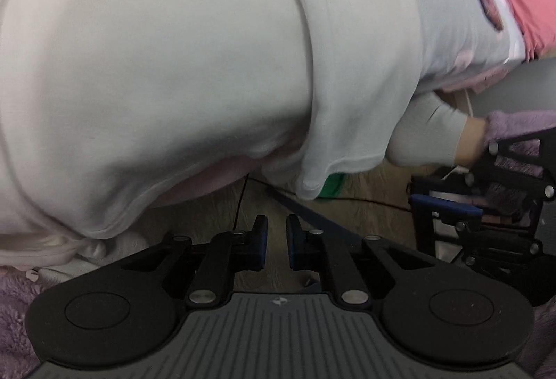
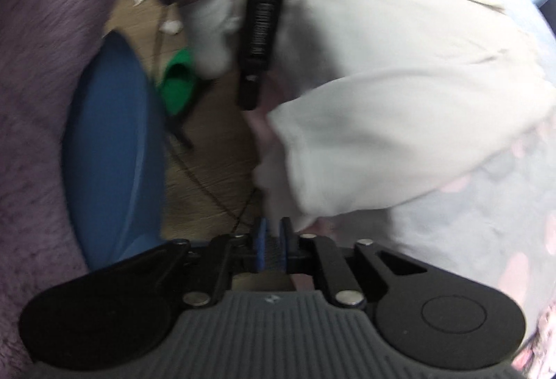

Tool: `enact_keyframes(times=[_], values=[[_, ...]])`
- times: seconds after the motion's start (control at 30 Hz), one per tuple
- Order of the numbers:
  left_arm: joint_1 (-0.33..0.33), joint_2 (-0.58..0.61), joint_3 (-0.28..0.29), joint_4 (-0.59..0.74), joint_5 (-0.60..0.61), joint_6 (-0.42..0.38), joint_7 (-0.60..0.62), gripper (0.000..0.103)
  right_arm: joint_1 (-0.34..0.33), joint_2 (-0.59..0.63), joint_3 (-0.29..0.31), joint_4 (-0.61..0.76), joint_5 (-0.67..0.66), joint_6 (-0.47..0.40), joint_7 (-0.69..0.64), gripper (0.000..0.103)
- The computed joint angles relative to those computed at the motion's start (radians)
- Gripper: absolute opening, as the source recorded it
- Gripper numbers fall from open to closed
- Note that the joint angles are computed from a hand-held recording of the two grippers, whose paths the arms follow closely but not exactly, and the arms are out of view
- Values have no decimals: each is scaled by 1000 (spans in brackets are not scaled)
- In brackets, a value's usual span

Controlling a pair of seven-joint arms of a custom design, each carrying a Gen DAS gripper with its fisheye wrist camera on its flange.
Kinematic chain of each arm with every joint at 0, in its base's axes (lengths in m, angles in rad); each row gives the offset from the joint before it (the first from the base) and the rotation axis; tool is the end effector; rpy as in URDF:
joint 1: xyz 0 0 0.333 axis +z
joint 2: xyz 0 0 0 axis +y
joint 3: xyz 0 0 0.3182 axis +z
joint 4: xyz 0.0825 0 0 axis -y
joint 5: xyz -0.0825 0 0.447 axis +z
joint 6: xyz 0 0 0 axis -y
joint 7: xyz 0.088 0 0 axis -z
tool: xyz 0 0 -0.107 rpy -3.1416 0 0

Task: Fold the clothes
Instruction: 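Open both grippers and release the folded shirt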

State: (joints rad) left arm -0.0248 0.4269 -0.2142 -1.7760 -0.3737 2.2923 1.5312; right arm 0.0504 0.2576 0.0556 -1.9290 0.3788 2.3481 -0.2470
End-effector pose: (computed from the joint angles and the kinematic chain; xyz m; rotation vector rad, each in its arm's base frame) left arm 0.6950 -0.1669 0.3005 2.0833 -1.9622 0.4344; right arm 0.6738 0.0758 0.3386 -2.8344 -0.1479 -0.2568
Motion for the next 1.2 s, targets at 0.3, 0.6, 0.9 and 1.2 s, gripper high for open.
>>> enact_keyframes(times=[0.3, 0.6, 0.9, 1.2], values=[[-34, -146, 11, -146, 43, 178, -42, 13, 1, -43, 31, 9, 196, -8, 8, 19], [-71, -331, 84, -350, 267, 412, -383, 17, 48, 9, 34, 82, 353, 124, 195, 28], [1, -469, 103, -492, 711, 441, -911, 29, 55, 29, 69, 113, 297, 106, 318, 38], [52, -525, 103, -607, 696, 478, -931, 41, 77, 43, 86, 131, 279, 50, 255, 40]])
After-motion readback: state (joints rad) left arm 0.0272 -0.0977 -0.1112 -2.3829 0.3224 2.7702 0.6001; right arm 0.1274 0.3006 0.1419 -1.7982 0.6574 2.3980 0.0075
